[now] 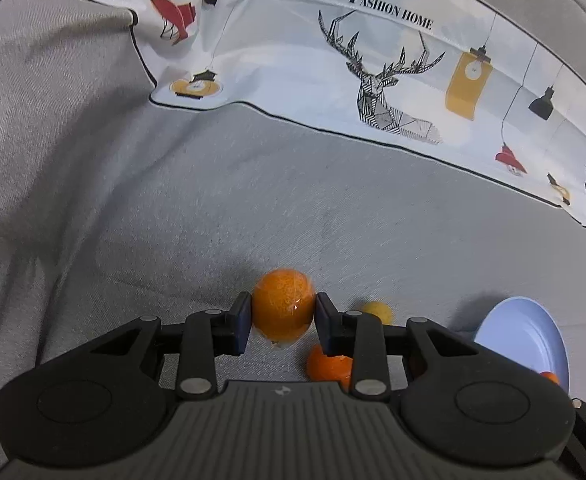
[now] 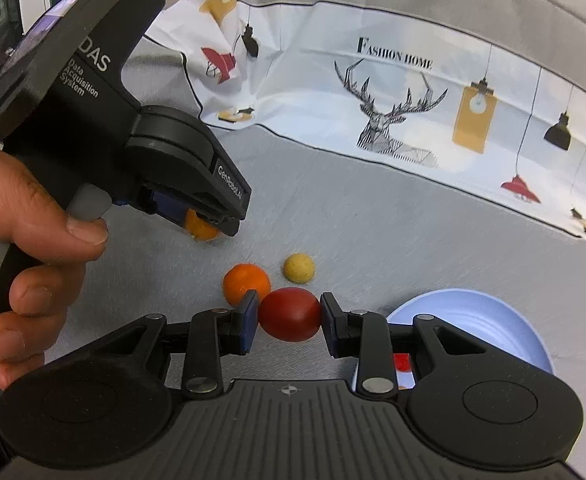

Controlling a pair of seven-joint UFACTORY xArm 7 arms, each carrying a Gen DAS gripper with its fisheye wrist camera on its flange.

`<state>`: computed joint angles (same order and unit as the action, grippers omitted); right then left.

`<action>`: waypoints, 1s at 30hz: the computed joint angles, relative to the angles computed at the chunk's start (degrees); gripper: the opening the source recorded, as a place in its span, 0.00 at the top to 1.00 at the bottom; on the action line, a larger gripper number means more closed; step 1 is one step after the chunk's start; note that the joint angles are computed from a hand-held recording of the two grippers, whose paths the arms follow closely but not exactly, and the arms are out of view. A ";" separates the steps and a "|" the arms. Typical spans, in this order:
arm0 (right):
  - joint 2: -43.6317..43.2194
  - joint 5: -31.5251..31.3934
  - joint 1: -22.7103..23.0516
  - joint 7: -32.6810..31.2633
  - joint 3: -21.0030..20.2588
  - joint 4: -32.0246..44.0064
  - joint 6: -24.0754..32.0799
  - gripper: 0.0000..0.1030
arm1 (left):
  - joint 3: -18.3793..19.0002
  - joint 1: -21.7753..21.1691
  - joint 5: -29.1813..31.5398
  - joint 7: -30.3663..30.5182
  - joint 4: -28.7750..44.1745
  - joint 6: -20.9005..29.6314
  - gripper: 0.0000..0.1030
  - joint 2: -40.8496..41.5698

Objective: Organize fruits
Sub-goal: 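Carry both fruits over the blue plate and open both tools to drop them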

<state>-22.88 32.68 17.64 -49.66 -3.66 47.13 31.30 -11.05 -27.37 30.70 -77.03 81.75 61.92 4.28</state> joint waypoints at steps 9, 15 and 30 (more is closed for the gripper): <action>-0.65 -0.59 0.12 -1.51 -0.61 -0.10 -1.48 0.67 | -0.07 0.19 0.15 0.31 -0.03 -0.34 0.64 -0.55; -1.39 -0.93 -0.24 -2.36 -1.38 -0.54 -2.67 0.67 | -0.18 0.12 0.32 0.72 0.16 -0.57 0.64 -0.32; 1.11 -3.95 -8.60 4.76 -4.25 2.54 -7.14 0.67 | 0.03 -2.24 2.91 4.42 3.73 -3.70 0.64 3.14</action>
